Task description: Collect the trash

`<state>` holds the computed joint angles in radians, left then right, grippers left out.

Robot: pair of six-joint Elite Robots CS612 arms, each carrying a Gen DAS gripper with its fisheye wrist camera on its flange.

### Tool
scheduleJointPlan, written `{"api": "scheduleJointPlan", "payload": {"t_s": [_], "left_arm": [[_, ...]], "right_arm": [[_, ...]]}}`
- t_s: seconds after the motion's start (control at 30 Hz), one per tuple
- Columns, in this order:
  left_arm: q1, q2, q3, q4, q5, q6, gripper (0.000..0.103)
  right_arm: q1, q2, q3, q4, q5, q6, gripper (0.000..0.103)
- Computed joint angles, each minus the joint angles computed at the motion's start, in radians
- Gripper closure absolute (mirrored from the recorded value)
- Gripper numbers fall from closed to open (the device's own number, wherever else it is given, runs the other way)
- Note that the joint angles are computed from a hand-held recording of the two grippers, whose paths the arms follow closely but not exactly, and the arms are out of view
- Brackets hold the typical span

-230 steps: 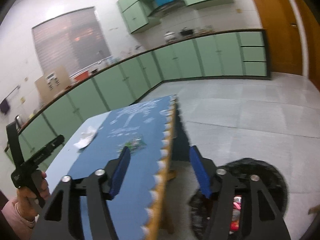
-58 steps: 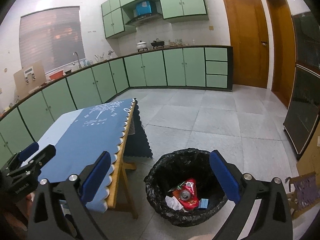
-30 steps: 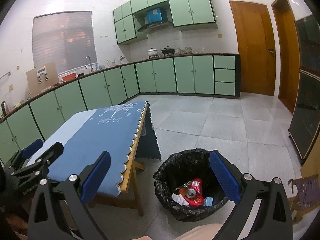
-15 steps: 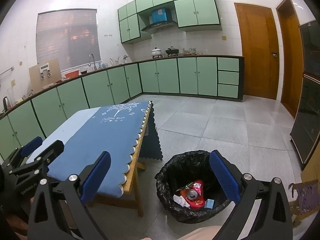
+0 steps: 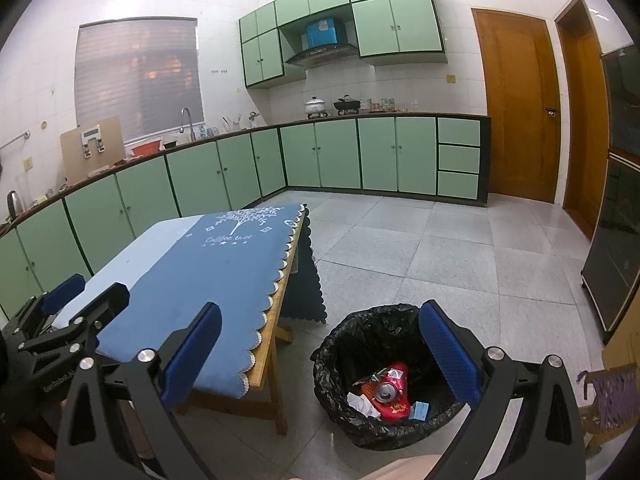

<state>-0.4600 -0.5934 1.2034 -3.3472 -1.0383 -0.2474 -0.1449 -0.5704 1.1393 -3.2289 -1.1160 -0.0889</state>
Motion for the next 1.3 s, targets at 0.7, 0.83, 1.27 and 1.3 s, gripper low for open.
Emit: {"api": "scheduleJointPlan", "payload": {"t_s": [0.7, 0.83, 1.27, 1.3], "left_arm": [[-0.003, -0.003, 0.011, -0.004, 0.011, -0.007, 0.013], [-0.002, -0.004, 0.015, -0.006, 0.01, -0.008, 0.013], [-0.002, -0.007, 0.025, -0.01, 0.013, -0.008, 0.013], [-0.001, -0.008, 0.028, -0.012, 0.014, -0.007, 0.013]], "right_arm": [[0.001, -0.001, 0.002, 0.0, -0.001, -0.001, 0.006], [0.001, -0.001, 0.001, -0.001, 0.0, 0.0, 0.006], [0.001, -0.002, 0.001, 0.001, 0.0, 0.0, 0.006], [0.001, -0.002, 0.001, 0.001, 0.0, 0.0, 0.006]]}}
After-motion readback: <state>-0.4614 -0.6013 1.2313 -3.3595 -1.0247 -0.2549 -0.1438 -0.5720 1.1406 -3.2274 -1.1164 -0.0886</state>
